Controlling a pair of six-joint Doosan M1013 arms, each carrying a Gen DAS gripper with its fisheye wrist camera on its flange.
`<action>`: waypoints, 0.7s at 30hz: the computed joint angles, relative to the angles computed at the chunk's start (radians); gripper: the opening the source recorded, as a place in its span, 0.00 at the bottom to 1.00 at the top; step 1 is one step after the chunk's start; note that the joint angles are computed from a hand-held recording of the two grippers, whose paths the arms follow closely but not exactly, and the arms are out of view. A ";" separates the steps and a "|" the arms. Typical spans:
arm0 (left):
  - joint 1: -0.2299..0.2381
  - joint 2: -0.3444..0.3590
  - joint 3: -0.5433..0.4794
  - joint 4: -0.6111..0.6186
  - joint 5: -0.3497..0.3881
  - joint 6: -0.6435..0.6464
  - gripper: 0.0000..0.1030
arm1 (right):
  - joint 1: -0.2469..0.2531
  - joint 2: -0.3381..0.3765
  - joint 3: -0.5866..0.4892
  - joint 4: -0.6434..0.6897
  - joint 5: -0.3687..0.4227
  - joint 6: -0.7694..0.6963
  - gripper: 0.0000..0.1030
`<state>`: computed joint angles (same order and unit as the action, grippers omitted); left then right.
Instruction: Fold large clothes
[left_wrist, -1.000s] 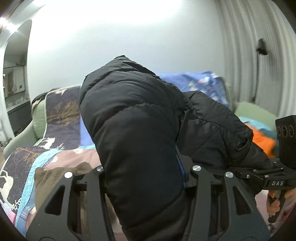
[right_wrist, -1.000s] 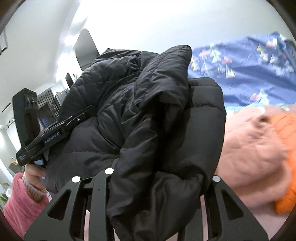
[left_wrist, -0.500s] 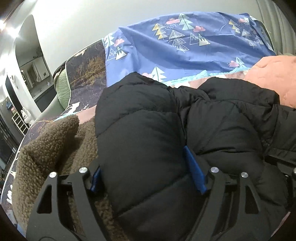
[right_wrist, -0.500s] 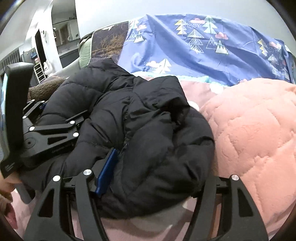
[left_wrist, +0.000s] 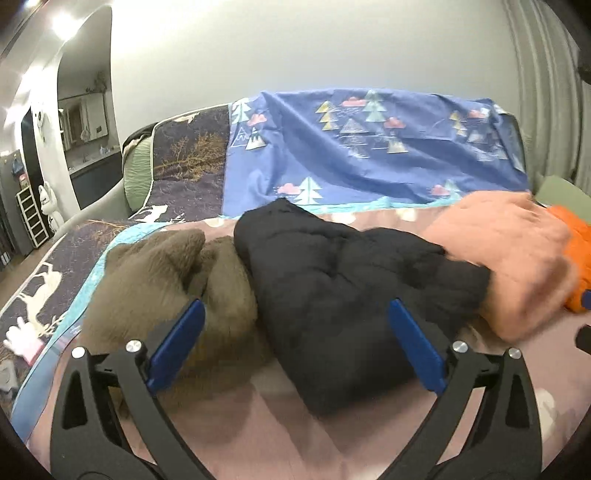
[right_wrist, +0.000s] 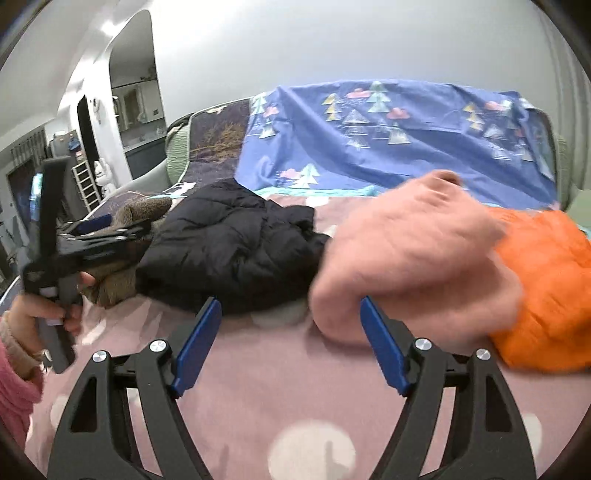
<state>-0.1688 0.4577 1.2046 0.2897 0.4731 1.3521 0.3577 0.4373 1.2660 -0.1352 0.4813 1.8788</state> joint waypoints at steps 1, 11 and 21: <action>-0.012 -0.041 0.058 0.040 -0.033 -0.026 0.98 | 0.010 -0.031 0.043 -0.075 0.000 0.068 0.76; -0.136 -0.307 0.403 0.371 -0.170 -0.379 0.98 | 0.110 -0.264 0.325 -0.615 -0.014 0.661 0.92; -0.225 -0.463 0.553 0.586 -0.133 -0.637 0.98 | 0.209 -0.399 0.462 -0.937 0.093 1.022 0.98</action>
